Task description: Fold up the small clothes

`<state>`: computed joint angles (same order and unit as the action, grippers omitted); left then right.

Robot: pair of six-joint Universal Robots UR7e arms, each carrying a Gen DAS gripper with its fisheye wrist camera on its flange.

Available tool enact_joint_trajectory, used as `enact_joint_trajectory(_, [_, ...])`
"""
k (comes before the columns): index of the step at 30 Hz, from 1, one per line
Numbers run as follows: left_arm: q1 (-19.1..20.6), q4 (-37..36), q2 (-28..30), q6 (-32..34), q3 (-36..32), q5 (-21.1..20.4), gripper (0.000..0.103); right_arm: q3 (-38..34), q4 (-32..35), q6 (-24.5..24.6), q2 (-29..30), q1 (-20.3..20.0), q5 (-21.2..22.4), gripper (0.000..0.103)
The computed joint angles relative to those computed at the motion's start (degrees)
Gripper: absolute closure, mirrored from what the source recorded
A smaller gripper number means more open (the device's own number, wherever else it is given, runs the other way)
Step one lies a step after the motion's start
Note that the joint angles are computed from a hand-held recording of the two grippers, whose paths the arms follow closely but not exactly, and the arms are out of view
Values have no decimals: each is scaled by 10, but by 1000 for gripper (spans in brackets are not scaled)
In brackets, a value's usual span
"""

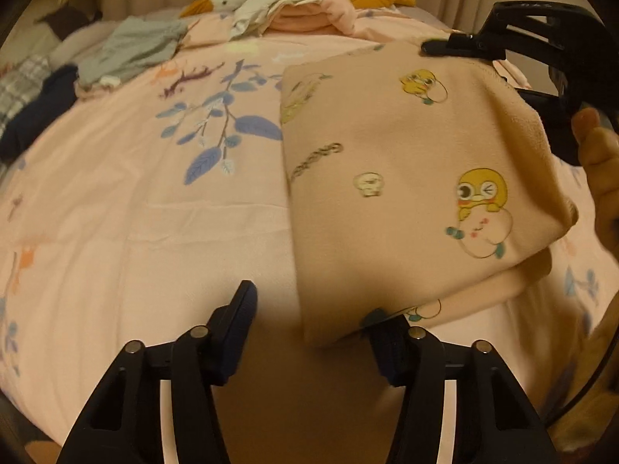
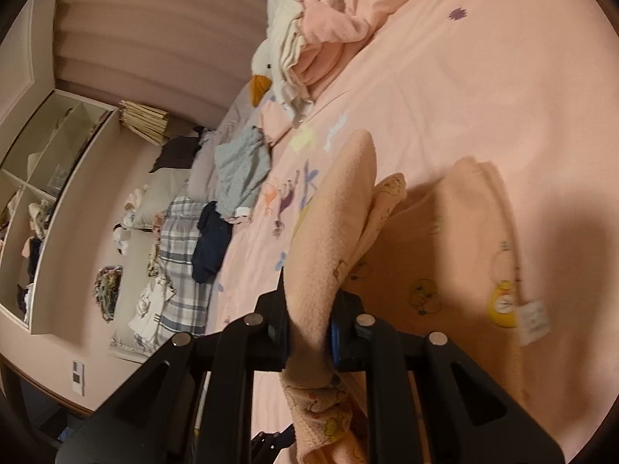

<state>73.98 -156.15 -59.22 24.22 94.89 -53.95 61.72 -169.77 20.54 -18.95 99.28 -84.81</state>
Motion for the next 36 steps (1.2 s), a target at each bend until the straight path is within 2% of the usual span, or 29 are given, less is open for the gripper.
enact_joint_trajectory(2, [-4,-14,-8,24,16,0,62,14,0,13,-10,-4,-16,87])
enact_joint_trajectory(6, [-7,-42,-10,65,32,4,63,32,36,39,-28,-14,-48,87])
enact_joint_trajectory(8, [-2,-36,-4,67,20,-1,65,27,65,40,-30,-12,-75,87])
enact_joint_trajectory(9, [0,-27,-5,60,17,-5,66,25,74,57,-29,-13,-86,87])
enact_joint_trajectory(12, [1,3,-18,46,17,-20,72,32,66,74,-31,-20,-72,87])
enact_joint_trajectory(13, [3,10,-18,52,13,-24,72,32,67,71,-33,-18,-82,87])
enact_joint_trajectory(15, [3,23,-22,55,12,-29,72,13,106,38,-30,0,-161,85])
enact_joint_trajectory(17, [6,76,-32,31,0,-53,72,-8,149,13,-24,18,-240,79])
enact_joint_trajectory(19, [16,156,-42,-9,-30,-110,72,7,133,11,-32,22,-255,76])
enact_joint_trajectory(21, [20,184,-51,-26,-43,-151,72,26,114,6,-46,29,-284,76])
enact_joint_trajectory(22, [18,175,-59,-21,-41,-164,72,38,100,2,-53,31,-296,74])
enact_joint_trajectory(26, [9,56,-80,36,2,-196,72,103,23,-16,-90,29,-281,70])
enact_joint_trajectory(27, [6,28,-79,47,9,-200,72,117,4,-35,-97,29,-268,73])
enact_joint_trajectory(28, [3,8,-70,58,8,-200,72,130,-13,-54,-103,29,-254,79])
enact_joint_trajectory(30, [-5,9,-44,66,-12,-187,72,148,-32,-92,-112,29,-203,88])
enact_joint_trajectory(33, [-6,69,6,55,-65,-156,72,155,-21,-144,-113,28,-122,90])
enact_joint_trajectory(34, [-2,93,17,39,-75,-146,72,145,7,-156,-108,31,-128,91])
enact_joint_trajectory(36, [4,135,33,5,-94,-120,72,116,80,-147,-92,38,-191,91])
